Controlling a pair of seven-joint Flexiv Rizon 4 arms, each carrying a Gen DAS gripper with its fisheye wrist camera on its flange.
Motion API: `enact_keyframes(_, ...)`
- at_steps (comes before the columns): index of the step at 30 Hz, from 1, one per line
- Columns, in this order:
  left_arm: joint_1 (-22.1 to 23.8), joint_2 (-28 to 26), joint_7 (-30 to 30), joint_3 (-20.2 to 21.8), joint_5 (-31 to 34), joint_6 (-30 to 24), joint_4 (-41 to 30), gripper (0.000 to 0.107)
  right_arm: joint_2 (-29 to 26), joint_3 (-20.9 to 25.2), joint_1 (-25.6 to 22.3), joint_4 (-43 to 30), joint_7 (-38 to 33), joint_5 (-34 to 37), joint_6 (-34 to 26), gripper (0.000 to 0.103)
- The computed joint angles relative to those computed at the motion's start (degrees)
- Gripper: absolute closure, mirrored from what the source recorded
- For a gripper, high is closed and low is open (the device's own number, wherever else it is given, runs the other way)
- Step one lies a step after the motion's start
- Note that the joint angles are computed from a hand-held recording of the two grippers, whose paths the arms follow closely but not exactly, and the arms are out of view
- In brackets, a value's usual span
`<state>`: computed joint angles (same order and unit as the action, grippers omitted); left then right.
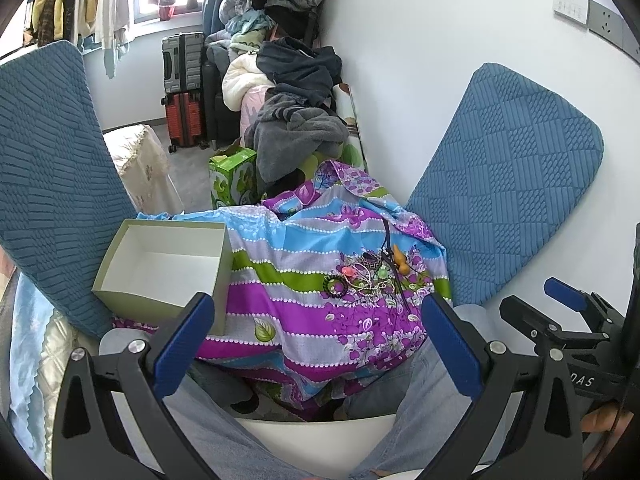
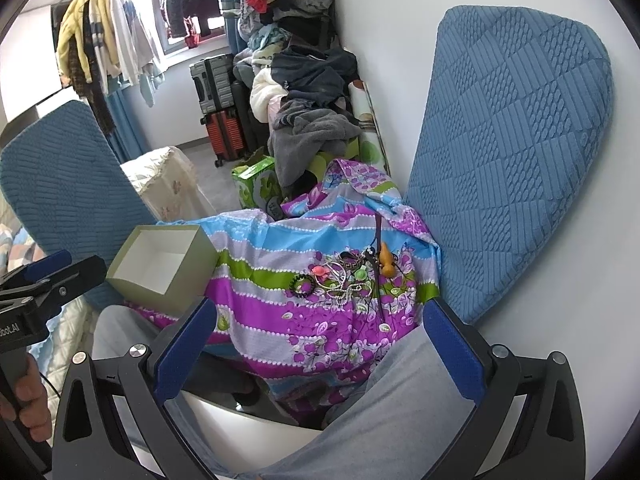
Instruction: Organize jewelry
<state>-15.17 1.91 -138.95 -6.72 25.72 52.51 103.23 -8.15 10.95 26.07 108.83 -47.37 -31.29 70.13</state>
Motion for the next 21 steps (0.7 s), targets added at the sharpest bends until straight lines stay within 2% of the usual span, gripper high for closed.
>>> enact_keyframes(21, -0.33, -2.04, 0.25, 0.91, -2.28, -0.59, -0.64, 0.004, -1.74, -0.29, -0.04, -1.51, -1.90, 2.55, -0.48, 0.000)
